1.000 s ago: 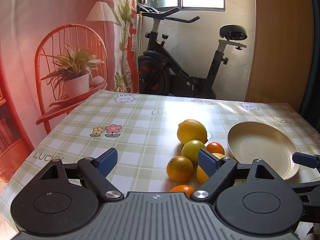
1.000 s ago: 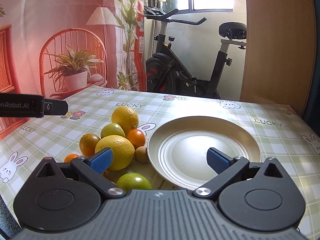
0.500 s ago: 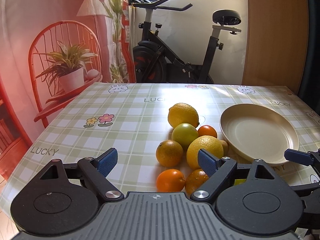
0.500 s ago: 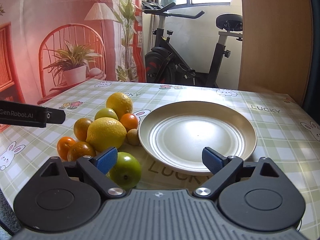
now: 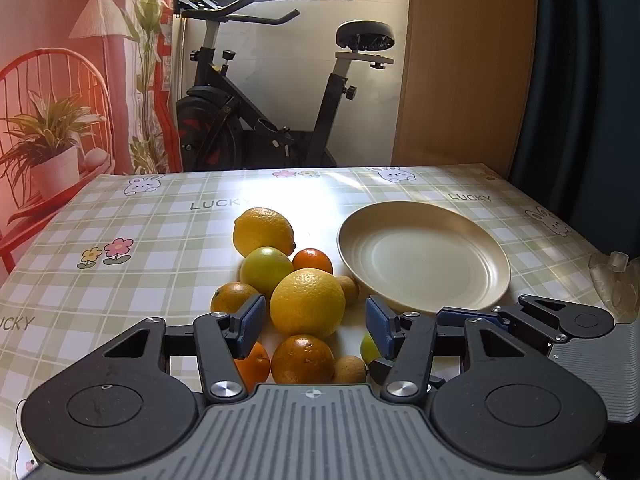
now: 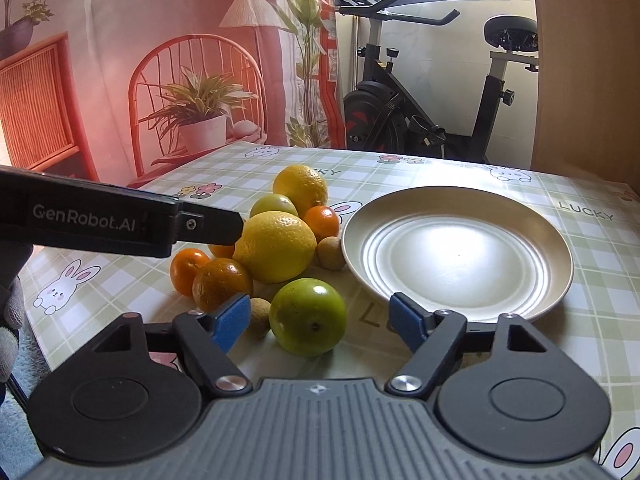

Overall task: Organize fruits
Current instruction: 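Move the right tool down toward the green lime beside the fruit pile, then close the right gripper on the green lime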

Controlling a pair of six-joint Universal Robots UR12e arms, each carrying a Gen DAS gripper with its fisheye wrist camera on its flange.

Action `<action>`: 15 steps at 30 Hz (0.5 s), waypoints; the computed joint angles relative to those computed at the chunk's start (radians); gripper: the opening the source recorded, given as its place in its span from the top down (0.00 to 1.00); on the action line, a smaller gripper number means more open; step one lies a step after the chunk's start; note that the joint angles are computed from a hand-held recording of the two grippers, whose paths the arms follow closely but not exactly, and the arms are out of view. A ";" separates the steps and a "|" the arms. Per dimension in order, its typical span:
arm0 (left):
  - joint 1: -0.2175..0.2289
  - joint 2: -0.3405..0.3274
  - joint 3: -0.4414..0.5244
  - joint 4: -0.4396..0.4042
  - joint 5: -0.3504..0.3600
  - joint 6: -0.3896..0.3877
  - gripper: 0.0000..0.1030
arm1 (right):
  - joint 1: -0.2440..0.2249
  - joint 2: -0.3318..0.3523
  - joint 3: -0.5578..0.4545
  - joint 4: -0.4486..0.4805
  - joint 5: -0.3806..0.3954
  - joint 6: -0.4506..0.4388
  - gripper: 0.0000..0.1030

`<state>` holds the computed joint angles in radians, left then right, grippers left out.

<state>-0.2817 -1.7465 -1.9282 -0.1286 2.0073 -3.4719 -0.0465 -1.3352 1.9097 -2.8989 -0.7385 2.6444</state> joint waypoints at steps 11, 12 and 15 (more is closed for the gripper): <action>0.058 -0.015 0.040 -0.130 -0.255 -0.050 0.53 | 0.001 0.006 -0.008 0.041 0.000 0.000 0.47; 0.060 -0.018 0.042 -0.130 -0.263 -0.048 0.53 | 0.001 0.006 -0.009 0.052 0.004 -0.005 0.47; 0.067 -0.025 0.047 -0.130 -0.304 -0.037 0.53 | 0.001 0.008 -0.013 0.070 0.003 -0.004 0.48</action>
<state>-0.2145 -1.7718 -1.8814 -0.2582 1.7038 -3.5089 -0.0451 -1.3276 1.8969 -2.8294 -0.7360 2.6400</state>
